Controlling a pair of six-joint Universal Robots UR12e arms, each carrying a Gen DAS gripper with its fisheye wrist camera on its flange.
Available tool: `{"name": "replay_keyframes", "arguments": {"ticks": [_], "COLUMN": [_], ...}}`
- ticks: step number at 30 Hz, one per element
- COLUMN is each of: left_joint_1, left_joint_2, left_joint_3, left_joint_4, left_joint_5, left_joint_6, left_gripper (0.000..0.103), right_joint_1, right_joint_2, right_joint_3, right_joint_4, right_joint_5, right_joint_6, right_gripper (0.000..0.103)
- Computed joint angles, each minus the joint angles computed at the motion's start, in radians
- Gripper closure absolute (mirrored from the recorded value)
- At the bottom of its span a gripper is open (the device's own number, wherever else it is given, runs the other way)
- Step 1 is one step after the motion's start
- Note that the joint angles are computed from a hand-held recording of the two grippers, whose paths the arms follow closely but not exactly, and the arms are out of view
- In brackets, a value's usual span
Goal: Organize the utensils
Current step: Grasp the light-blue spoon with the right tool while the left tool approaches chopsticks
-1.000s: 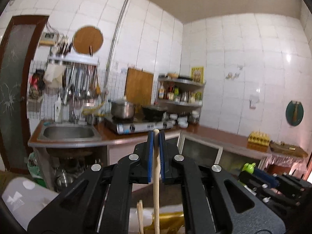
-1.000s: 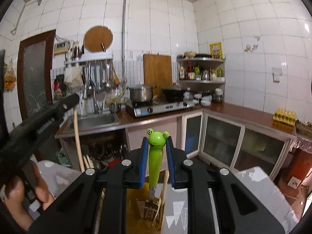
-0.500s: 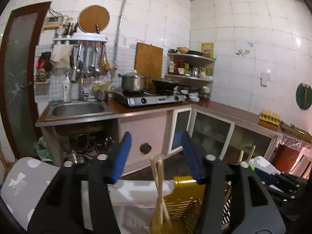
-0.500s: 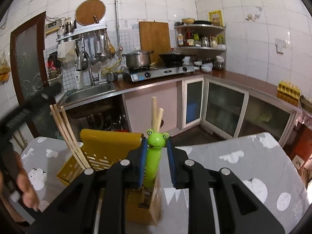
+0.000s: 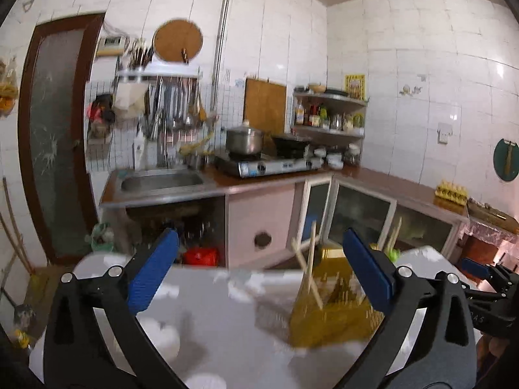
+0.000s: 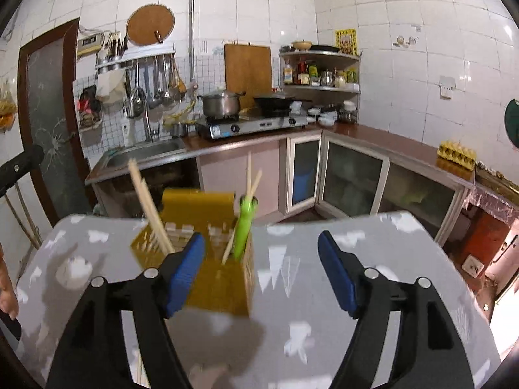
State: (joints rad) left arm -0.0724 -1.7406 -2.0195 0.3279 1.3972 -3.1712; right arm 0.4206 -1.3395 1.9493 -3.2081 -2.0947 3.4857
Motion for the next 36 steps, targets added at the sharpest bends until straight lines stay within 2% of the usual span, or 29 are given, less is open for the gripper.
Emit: {"name": "replay_keyframes", "arguments": {"ticks": [4, 10, 17, 21, 30, 32, 36], "left_joint_1": [0.027, 0.052, 0.055, 0.055, 0.086, 0.095, 0.096], "left_joint_2": [0.022, 0.016, 0.006, 0.001, 0.0, 0.003, 0.003], "left_joint_3": [-0.063, -0.125, -0.158, -0.16, -0.166, -0.167, -0.17], "left_joint_4": [-0.058, -0.171, -0.233, -0.253, -0.296, -0.311, -0.32], "left_joint_5": [-0.026, -0.028, 0.008, 0.038, 0.045, 0.032, 0.028], "left_joint_6": [0.004, 0.014, 0.058, 0.077, 0.08, 0.072, 0.075], "left_gripper": [0.005, 0.005, 0.005, 0.005, 0.005, 0.005, 0.005], "right_joint_1": [0.017, 0.031, 0.059, 0.079, 0.106, 0.107, 0.108], "right_joint_2": [-0.007, 0.001, 0.017, 0.023, 0.046, 0.052, 0.072], "right_joint_3": [0.044, 0.102, 0.113, 0.102, 0.062, 0.051, 0.023], "right_joint_4": [0.032, 0.114, 0.17, 0.182, 0.21, 0.226, 0.277], "right_joint_5": [0.009, 0.065, 0.083, 0.074, 0.114, 0.129, 0.157], "right_joint_6": [0.058, 0.183, 0.23, 0.214, 0.15, 0.13, 0.093], "right_gripper": [0.032, 0.032, 0.032, 0.032, 0.033, 0.04, 0.045]}}
